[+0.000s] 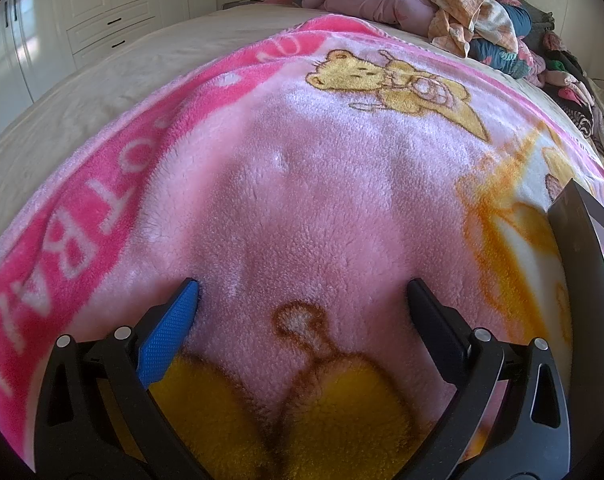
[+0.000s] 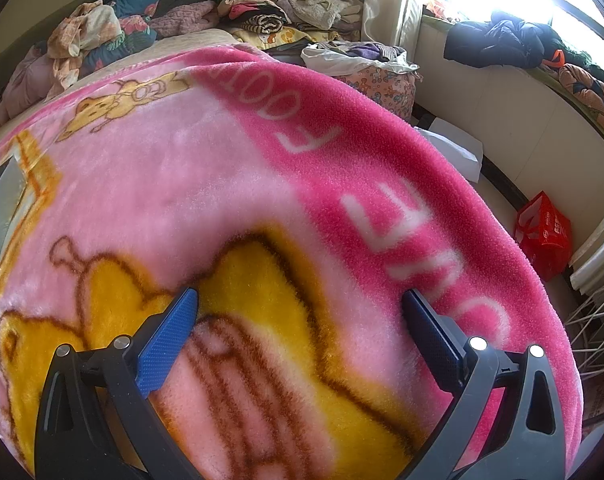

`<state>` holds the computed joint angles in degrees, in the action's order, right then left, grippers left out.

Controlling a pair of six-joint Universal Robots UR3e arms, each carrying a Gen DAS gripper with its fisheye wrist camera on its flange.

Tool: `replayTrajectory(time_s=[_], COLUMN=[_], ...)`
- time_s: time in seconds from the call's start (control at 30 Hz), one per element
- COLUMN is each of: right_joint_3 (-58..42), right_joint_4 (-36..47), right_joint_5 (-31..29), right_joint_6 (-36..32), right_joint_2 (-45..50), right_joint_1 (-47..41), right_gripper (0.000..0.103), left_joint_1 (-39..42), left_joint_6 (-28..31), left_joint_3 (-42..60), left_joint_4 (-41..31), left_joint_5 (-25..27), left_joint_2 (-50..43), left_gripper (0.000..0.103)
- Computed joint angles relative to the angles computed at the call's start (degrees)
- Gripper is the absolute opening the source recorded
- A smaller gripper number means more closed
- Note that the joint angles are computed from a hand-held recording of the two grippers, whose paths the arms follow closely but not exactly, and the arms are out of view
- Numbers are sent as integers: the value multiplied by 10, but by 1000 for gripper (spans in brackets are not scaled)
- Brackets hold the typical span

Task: Organize jewelry

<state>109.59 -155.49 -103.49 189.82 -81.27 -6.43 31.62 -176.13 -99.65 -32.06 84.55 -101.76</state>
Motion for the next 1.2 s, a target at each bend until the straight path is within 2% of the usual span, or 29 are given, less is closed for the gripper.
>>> replayTrajectory(time_s=[0.6, 0.7, 0.83, 0.87, 0.93, 1.0, 1.07, 1.13, 1.2], right_joint_3=[4, -44, -46, -19, 78, 173, 212, 224, 234], right_joint_4=[-3, 38, 20, -19, -171, -384, -558, -604, -633], right_joint_5=[1, -26, -1, 5, 26, -27, -123, -174, -202], right_joint_6=[0, -5, -23, -30, -53, -75, -98, -83, -37], right_joint_2=[-3, 25, 35, 22, -40, -94, -115, -151, -176], right_joint_1=[-1, 16, 3, 2, 10, 69, 176, 267, 372], right_gripper=[98, 98, 98, 98, 98, 98, 98, 98, 98], left_joint_1=[2, 0, 0, 1, -2, 5, 7, 10, 16], left_joint_6=[1, 0, 2, 1, 1, 4, 4, 7, 8], left_joint_3=[-2, 1, 0, 1, 0, 11, 2, -9, -24], left_joint_4=[-2, -3, -2, -3, -2, -19, -5, 5, 6], left_joint_5=[-3, 0, 0, -2, 2, -11, -17, -23, -30], left_joint_2=[3, 1, 1, 1, 2, -3, -1, 6, 27], left_gripper=[93, 93, 93, 93, 93, 93, 93, 93, 93])
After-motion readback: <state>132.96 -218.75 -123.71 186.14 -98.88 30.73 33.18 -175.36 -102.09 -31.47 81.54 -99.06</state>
